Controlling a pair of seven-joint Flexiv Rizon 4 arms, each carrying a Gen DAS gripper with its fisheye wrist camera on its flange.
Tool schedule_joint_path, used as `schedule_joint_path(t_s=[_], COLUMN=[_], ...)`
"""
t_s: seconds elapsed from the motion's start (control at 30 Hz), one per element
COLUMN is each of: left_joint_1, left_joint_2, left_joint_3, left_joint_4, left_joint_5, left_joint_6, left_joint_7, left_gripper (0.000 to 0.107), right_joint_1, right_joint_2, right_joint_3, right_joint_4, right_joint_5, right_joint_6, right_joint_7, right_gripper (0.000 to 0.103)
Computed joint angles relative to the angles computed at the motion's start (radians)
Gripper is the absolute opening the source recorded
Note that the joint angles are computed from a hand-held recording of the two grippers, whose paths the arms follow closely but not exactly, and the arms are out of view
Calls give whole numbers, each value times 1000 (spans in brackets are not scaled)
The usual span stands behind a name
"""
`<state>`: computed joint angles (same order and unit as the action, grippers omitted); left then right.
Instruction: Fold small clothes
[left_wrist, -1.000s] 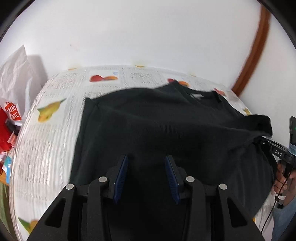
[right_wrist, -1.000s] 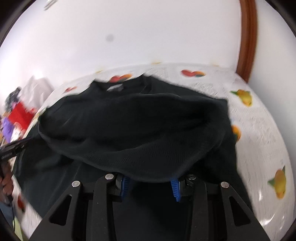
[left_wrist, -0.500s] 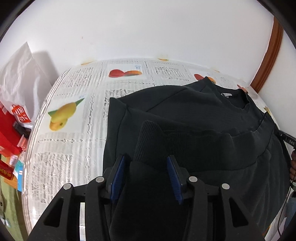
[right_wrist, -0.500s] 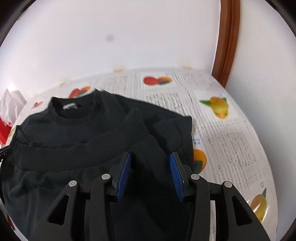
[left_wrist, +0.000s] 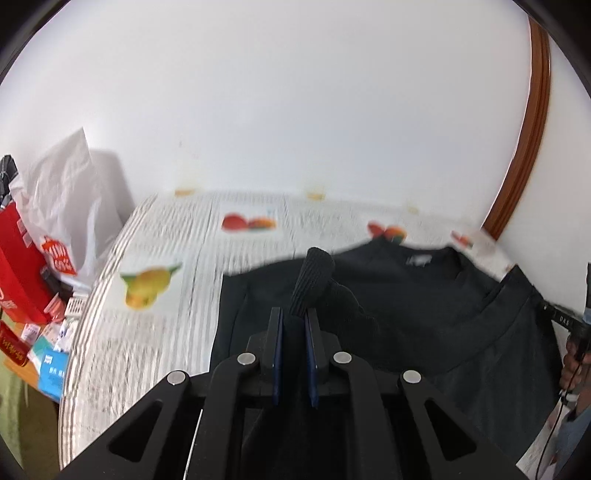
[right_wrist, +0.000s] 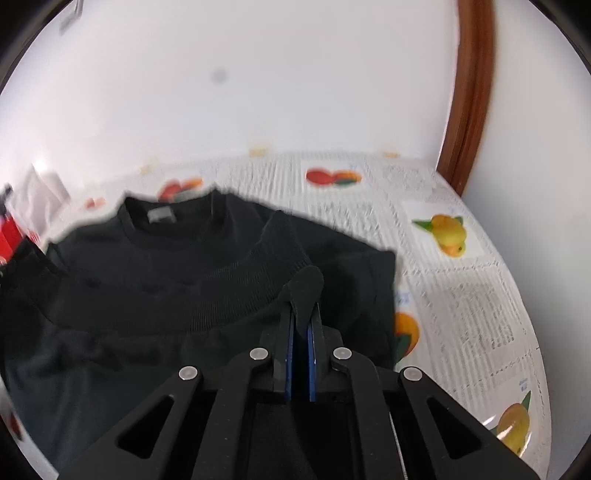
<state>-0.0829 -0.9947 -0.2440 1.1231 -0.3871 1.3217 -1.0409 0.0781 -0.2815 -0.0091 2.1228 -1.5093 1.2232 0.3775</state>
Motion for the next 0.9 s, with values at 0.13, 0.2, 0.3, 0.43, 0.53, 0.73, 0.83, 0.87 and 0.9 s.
schedule_joint_path(t_s=[0.13, 0.2, 0.3, 0.43, 0.53, 0.73, 0.83, 0.87, 0.9], left_joint_1=[-51, -72, -90, -102, -101, -94, -90, -87, -82], left_joint_2=[-66, -118, -205, -295, -314, -269, -200, -177, -148], left_joint_3=[73, 108, 153, 194, 195, 190, 190, 187, 180], left_joint_4=[-137, -223, -365, -524, -567, -509, -397, -356, -302], left_joint_5=[17, 36, 58, 108, 137, 178, 198, 202, 204], left_joint_6=[-58, -103, -204, -324, -365, -381, -354, -342, -321], left_joint_7=[-64, -105, -175, -254, -278, -299, -293, -289, -282], left_gripper=[11, 11, 11, 11, 12, 17, 27, 34, 39], right_joint_1=[-54, -58, -78, -43, -23, 28, 51, 48, 44], right_joint_2=[24, 17, -22, -66, -78, -49, 1, 19, 38], right_joint_3=[-5, -1, -3, -5, -21, -22, -18, -14, -5], right_joint_4=[1, -2, -9, -14, -12, 15, 63, 84, 108], right_joint_5=[-131, -142, -112, 49, 103, 230, 236, 226, 227], right_joint_6=[53, 22, 45, -2, 7, -52, -96, -89, -84], right_joint_7=[142, 152, 145, 19, -23, -131, -121, -109, -103], right_gripper=[5, 5, 5, 5, 5, 21, 43, 45, 46])
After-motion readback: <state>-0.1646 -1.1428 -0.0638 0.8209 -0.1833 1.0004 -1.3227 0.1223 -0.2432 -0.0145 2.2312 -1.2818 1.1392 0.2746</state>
